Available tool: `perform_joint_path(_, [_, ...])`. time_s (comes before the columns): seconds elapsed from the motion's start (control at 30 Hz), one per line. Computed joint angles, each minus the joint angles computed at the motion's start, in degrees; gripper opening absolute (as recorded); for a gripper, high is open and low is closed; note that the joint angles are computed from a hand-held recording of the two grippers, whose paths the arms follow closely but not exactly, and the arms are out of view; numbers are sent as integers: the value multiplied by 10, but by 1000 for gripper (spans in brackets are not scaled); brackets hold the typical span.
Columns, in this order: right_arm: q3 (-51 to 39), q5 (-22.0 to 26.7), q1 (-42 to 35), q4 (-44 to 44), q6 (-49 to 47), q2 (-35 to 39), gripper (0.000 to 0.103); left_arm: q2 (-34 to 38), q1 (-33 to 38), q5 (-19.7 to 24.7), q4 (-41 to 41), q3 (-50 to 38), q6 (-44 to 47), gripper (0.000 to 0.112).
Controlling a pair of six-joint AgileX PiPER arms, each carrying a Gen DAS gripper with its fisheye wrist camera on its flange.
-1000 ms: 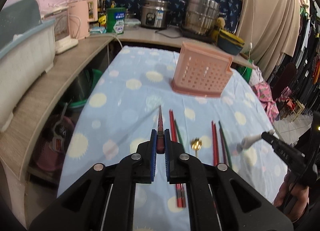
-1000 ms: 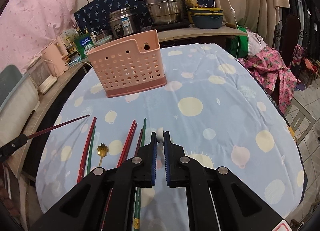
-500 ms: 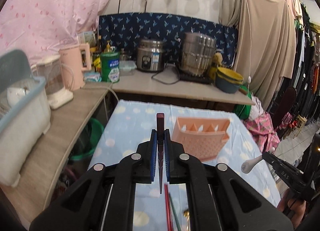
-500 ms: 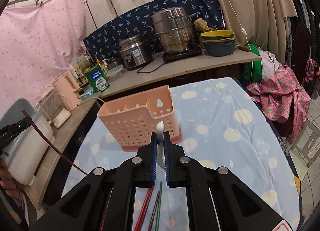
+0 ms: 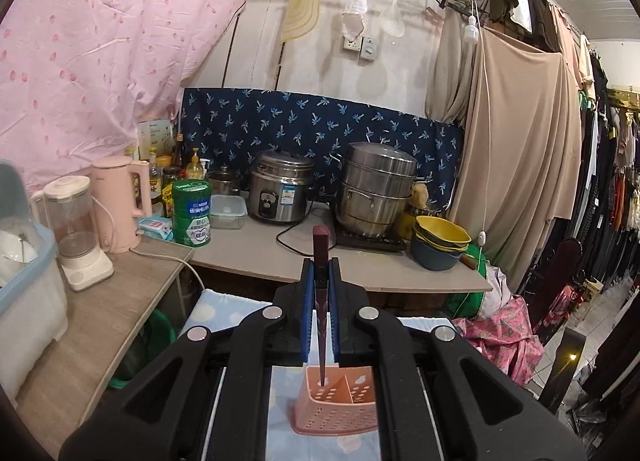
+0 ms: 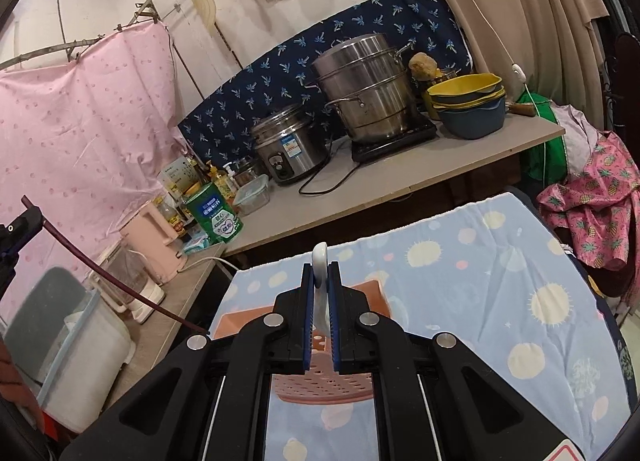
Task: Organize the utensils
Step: 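Lift the chopstick and spoon and carry both over the pink caddy, then open the left tool over the caddy while the right tool releases the spoon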
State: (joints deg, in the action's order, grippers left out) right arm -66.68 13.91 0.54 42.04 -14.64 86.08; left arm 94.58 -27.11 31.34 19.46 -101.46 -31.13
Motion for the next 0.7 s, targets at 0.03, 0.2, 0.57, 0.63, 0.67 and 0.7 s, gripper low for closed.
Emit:
perform_joint_path(0.03, [-4, 0, 0, 8, -6, 9, 7, 11, 0, 3, -6, -7, 4, 7])
perform_joint_path(0.2, [-8, -2, -2, 15, -11, 51, 7, 52, 3, 1, -20, -8, 14, 7])
perform_joint_path(0.57, [9, -22, 1, 13, -15, 81, 12, 80, 14, -18, -53, 26, 28, 7])
perform_joint_path(0.63, [17, -31, 2, 17, -20, 76, 12, 77, 12, -19, -39, 34, 17, 11])
perform_joint_path(0.67, [21, -33, 3, 14, -17, 73, 13, 75, 11, -18, -32, 37, 11, 14])
perform_joint_path(0.7, [24, -34, 3, 16, -18, 70, 13, 71, 10, -16, -22, 44, 2, 22])
